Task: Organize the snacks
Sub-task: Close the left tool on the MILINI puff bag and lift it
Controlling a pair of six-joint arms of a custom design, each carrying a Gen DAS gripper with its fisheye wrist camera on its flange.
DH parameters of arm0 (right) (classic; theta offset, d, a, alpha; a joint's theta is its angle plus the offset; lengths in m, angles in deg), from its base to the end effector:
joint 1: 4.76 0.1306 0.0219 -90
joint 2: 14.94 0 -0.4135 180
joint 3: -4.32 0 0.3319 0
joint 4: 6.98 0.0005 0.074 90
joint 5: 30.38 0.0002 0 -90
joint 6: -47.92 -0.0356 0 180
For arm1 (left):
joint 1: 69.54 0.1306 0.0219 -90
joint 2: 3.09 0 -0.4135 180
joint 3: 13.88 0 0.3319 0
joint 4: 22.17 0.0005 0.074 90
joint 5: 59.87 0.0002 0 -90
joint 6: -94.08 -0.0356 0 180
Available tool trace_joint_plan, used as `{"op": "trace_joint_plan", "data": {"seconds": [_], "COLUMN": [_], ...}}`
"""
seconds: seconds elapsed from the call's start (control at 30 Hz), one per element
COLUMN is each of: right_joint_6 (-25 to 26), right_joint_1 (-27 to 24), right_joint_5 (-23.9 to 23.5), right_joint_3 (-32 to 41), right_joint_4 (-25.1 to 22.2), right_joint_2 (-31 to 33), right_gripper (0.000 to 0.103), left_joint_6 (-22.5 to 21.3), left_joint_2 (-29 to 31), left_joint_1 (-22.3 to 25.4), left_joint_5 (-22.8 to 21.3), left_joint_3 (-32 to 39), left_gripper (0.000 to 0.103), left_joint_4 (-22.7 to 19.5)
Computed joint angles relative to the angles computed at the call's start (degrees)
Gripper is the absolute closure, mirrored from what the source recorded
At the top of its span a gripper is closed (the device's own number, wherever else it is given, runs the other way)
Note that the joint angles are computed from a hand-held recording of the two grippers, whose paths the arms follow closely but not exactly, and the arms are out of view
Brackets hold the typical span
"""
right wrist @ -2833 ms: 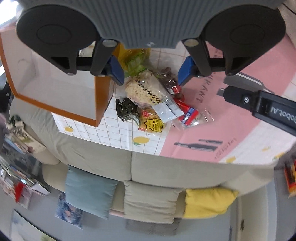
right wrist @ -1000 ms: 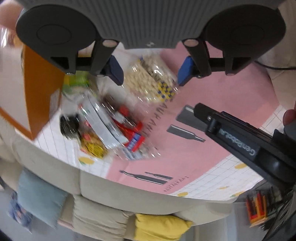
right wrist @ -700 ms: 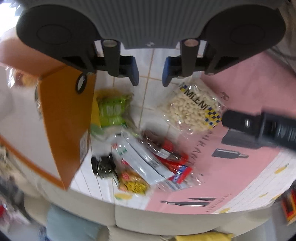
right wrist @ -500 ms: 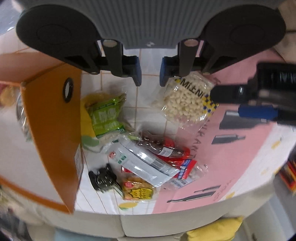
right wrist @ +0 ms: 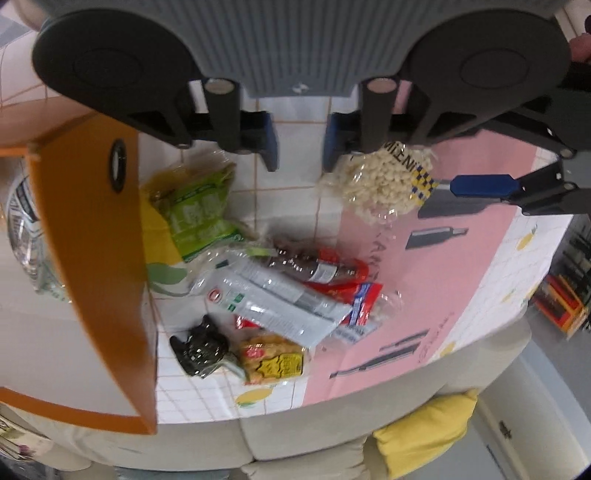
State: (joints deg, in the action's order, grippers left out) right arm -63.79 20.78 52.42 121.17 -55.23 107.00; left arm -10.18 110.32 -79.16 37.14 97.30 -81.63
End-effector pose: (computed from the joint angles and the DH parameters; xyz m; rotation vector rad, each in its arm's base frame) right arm 0.5725 0.2779 0.3642 -0.1390 2.5581 0.4877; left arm 0.5607 -0.0999 0.4008 0.5861 2.5746 -0.1346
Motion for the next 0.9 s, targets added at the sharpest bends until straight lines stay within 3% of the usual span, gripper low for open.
{"op": "trace_joint_plan", "data": {"seconds": [0.13, 0.27, 0.5, 0.7, 0.87, 0.9], "right_joint_6": [-2.5, -4.0, -5.7, -4.7, -4.8, -4.7], "right_joint_1": [-0.5, -0.8, -1.2, -0.9, -1.0, -1.0], "right_joint_5": [-0.9, -1.1, -2.3, -1.5, -1.6, -1.4], "right_joint_3": [-0.1, -0.5, -1.6, -1.8, -2.3, -2.5], "right_joint_4": [0.1, 0.6, 2.2, 3.0, 3.7, 4.0], "right_joint_2": [0.3, 0.2, -0.2, -0.4, -0.6, -0.8], "right_gripper": [0.064, 0.053, 0.047, 0.045, 0.045, 0.044], "left_joint_6": [-0.4, 3.3, 8.2, 8.9, 10.6, 11.2], "left_joint_2": [0.7, 1.2, 1.2, 2.7, 1.9, 1.8], "left_joint_1": [-0.7, -1.0, -1.3, -2.4, -2.7, -2.6], "left_joint_5": [-0.3, -0.9, -1.4, -4.4, -5.7, -5.9], "left_joint_3": [0.2, -0.1, -2.4, -1.5, -3.7, -3.8], "left_gripper": [0.011, 0.007, 0.000, 0.000, 0.000, 0.005], "left_joint_4": [0.6, 2.3, 6.5, 5.1, 8.8, 9.1]}}
